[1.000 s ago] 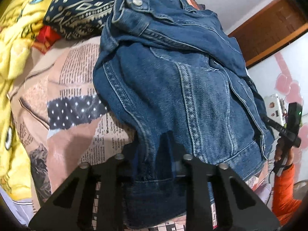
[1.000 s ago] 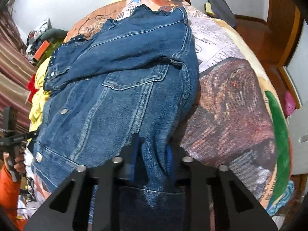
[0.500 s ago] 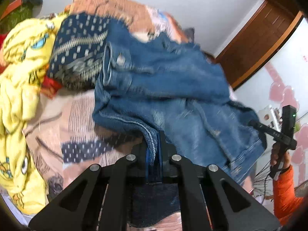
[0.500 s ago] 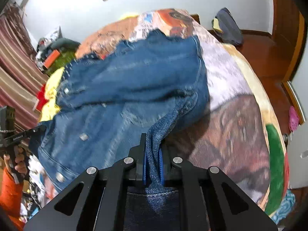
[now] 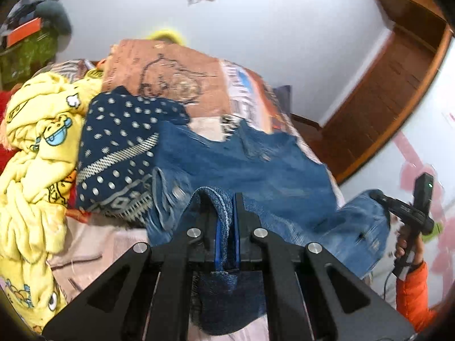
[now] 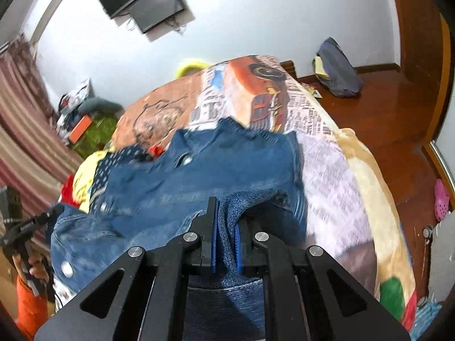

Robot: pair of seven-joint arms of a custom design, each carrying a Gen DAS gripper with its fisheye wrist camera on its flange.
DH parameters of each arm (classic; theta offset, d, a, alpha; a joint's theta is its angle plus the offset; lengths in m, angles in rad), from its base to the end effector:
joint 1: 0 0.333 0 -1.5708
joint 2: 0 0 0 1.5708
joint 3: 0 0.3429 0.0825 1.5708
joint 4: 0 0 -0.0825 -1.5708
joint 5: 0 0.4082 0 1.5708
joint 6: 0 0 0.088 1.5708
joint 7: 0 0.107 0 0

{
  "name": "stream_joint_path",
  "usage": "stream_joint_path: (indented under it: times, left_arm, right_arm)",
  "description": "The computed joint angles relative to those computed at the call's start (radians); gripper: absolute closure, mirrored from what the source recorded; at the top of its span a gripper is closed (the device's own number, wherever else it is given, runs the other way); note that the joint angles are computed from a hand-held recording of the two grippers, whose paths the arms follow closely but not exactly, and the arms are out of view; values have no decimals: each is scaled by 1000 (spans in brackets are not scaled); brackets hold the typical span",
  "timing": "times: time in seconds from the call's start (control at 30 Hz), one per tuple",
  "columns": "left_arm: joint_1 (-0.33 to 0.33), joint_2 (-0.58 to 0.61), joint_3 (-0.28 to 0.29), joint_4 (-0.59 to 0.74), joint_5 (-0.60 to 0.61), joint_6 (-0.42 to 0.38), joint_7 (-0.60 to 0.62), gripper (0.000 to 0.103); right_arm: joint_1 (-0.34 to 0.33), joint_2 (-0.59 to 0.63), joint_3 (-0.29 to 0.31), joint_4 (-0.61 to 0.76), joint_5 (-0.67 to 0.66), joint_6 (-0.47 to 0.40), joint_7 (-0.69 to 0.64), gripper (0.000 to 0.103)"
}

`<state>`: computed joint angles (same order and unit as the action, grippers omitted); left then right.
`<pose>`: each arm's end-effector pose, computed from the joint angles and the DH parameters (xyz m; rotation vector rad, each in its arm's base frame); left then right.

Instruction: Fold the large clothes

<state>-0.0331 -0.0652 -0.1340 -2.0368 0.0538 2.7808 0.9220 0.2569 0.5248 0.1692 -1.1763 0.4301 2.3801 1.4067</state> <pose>0.5971 -0.1052 0.5867 -2.2074 1.4067 -1.0169 0.7362 0.2950 0.5944 -1.8912 1.3542 -0.0498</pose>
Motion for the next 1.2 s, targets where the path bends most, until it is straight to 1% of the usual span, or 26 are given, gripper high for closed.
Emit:
stream_joint_path:
  times: [0.07, 0.13, 0.2, 0.27, 0.3, 0.37, 0.4, 0.43, 0.5, 0.57, 0.6, 0.63, 0.67, 0.7, 0.73, 0.8, 0.83, 0.87, 0.97, 1.1, 1.17, 1.2]
  left_arm:
    - [11, 50, 8, 36, 9, -27, -30, 97]
    - [15, 100, 16, 68, 69, -69, -83, 97]
    - [14, 152, 23, 92, 79, -109, -99, 97]
    - [8, 188, 31, 103, 97, -128, -117, 96]
    - [4, 197, 35, 104, 108, -130, -124, 93]
    - [-1, 206, 40, 107, 130, -131, -126, 92]
    - [-1, 204, 39, 111, 129, -138, -110, 92]
    - [2, 203, 34, 119, 118, -153, -79, 92]
    - [3, 201, 29, 137, 103, -195, -32, 91]
    - [2, 186, 24, 148, 90, -236, 16, 86]
    - [0, 172, 23, 145, 91, -244, 28, 78]
    - [-4, 159, 22, 139, 101, -245, 29, 62]
    - [-11, 137, 25, 125, 140, -240, 5, 53]
    - [-19, 110, 26, 102, 202, -226, -40, 39]
    - [-21, 88, 25, 84, 244, -213, -69, 36]
    - [-20, 43, 16, 50, 284, -210, -89, 35]
    - [-18, 32, 11, 43, 277, -213, -86, 35]
    - [-17, 15, 9, 23, 250, -201, -75, 35]
    - [-21, -12, 9, -33, 99, -162, 6, 35]
    - [-18, 9, 0, -46, 38, -155, -1, 35]
    - [-19, 30, -1, -41, 1, -142, 2, 41]
    - [-18, 41, 0, -36, -6, -140, -6, 48]
  right_arm:
    - [13, 86, -18, 122, -31, -52, 52, 95]
    - [26, 168, -29, 226, -62, -107, 97, 95]
    - [29, 243, -28, 325, -77, -170, 131, 95]
    - [39, 317, -38, 420, -104, -231, 169, 95]
    - [41, 334, -39, 438, -113, -246, 176, 95]
    - [36, 358, -32, 468, -114, -279, 183, 95]
    - [34, 350, -31, 455, -114, -275, 181, 94]
    - [32, 346, -30, 454, -116, -280, 177, 89]
    - [35, 361, -37, 505, -132, -325, 182, 84]
    - [35, 341, -44, 506, -146, -354, 177, 81]
    - [36, 326, -47, 489, -156, -350, 172, 74]
    - [37, 285, -56, 438, -165, -337, 161, 65]
    - [37, 243, -58, 373, -169, -296, 145, 61]
    - [34, 207, -57, 314, -169, -256, 128, 55]
    - [30, 165, -55, 249, -169, -213, 108, 50]
    - [27, 106, -53, 160, -173, -162, 77, 46]
    - [22, 72, -48, 109, -168, -141, 59, 46]
    - [14, 43, -39, 63, -156, -122, 37, 46]
    - [1, -5, -23, -26, -117, -85, -3, 46]
    - [18, 6, -34, -40, -120, -95, 19, 46]
    - [20, 34, -34, -17, -117, -112, 34, 46]
    - [22, 45, -35, -7, -119, -122, 42, 46]
